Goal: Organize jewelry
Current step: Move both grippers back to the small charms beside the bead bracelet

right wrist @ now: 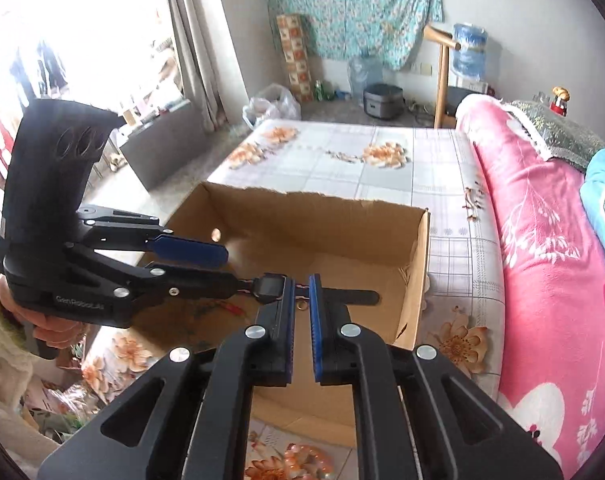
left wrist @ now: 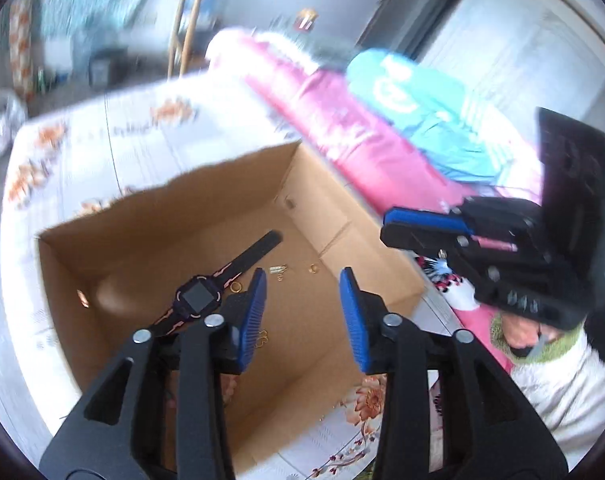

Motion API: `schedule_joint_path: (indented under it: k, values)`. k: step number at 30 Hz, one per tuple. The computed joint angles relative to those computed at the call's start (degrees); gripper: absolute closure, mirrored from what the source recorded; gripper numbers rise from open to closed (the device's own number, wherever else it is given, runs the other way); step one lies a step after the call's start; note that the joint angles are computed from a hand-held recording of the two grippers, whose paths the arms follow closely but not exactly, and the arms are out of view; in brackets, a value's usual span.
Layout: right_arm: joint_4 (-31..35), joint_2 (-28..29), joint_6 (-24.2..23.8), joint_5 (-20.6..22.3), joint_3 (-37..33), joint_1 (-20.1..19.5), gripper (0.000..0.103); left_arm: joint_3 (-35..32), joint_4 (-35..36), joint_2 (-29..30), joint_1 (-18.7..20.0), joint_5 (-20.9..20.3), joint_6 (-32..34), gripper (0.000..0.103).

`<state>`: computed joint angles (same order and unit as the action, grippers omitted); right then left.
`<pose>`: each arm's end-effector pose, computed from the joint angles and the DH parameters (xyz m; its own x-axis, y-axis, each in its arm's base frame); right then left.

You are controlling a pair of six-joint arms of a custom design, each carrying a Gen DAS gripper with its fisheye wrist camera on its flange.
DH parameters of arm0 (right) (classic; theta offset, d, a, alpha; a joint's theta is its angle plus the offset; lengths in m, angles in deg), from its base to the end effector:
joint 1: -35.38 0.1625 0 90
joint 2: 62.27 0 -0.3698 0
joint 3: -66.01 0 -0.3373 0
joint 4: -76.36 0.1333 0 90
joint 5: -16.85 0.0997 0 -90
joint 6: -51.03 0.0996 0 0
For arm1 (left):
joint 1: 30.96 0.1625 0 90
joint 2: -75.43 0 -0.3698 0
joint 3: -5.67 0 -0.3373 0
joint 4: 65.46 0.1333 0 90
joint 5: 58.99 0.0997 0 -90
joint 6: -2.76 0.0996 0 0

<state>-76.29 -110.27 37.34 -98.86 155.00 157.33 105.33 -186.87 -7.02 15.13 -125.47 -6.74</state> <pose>0.4087 -0.4850 0.1695 -0.7087 -0.5179 0.4791 -0.6788 0.6855 -0.2632 -0.2151 -0.4729 0.3652 -0.8294 0.4424 -0.3411 0.5429 0.7822 -0.3058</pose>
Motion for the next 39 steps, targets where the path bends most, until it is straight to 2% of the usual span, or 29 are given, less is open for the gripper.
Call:
schedule_joint_path:
  k: [2, 3, 5, 8, 11, 13, 15, 18, 20, 21, 23, 27, 30, 32, 39]
  values:
    - [-5.1, -3.3, -0.6, 1.6, 5.2, 1.0, 0.07, 7.1, -3.3, -7.0, -4.6, 3.5, 1.6, 0.054]
    - [-7.6, -4.7, -0.8, 1.8, 7.7, 1.7, 0.067, 10.2, -4.4, -10.3, -6.6, 5.1, 1.9, 0.05]
    - [-12.1, -7.5, -1.5, 3.0, 13.0, 2.8, 0.067, 16.0, -5.0, -16.5, -10.4, 7.7, 0.9, 0.044]
    - [-18.2, -9.3, -1.9, 3.3, 19.5, 4.5, 0.065, 21.9, -1.7, -23.1, -15.4, 10.1, -4.3, 0.043]
    - [-22.8, -10.2, 0.7, 2.0, 26.1, 5.4, 0.065, 27.9, 1.2, -28.6, -17.4, 10.4, -9.5, 0.043]
    - [-24.8, -9.8, 4.2, 1.6, 29.4, 4.8, 0.065, 30.9, 0.8, -30.1, -16.9, 9.7, -12.0, 0.043]
    - [-26.6, -9.2, 8.3, 2.3, 32.4, 3.1, 0.065, 34.0, -1.9, -28.4, -14.8, 9.5, -12.9, 0.043]
    - [-28.0, -7.1, 14.4, 3.1, 35.2, 0.1, 0.066, 36.5, -3.7, -25.0, -13.2, 12.5, -12.0, 0.044]
    - [-29.1, -5.6, 16.8, 2.8, 36.2, -1.1, 0.071, 37.6, -5.2, -22.5, -12.8, 14.9, -10.5, 0.056]
    - [-29.5, -4.9, 17.7, 2.7, 36.5, -1.5, 0.071, 38.0, -6.2, -21.5, -12.5, 15.3, -9.6, 0.059]
    - [-30.9, -3.8, 18.8, 2.3, 37.2, -1.7, 0.071, 38.3, -9.5, -19.3, -11.0, 14.6, -6.7, 0.067]
    - [-31.6, -3.0, 20.5, 2.6, 37.8, -2.2, 0.071, 38.1, -15.1, -15.9, -8.8, 11.5, -2.2, 0.071]
    - [-32.3, -2.7, 20.7, 2.4, 38.2, -2.4, 0.071, 38.3, -18.7, -12.9, -7.7, 10.3, -0.3, 0.078]
    - [-32.6, -2.6, 20.7, 2.7, 38.3, -2.9, 0.071, 38.2, -19.3, -11.2, -7.6, 11.0, 0.2, 0.084]
    - [-33.1, -2.6, 20.9, 3.1, 38.4, -3.2, 0.071, 38.3, -21.1, -8.7, -8.5, 13.9, 2.0, 0.092]
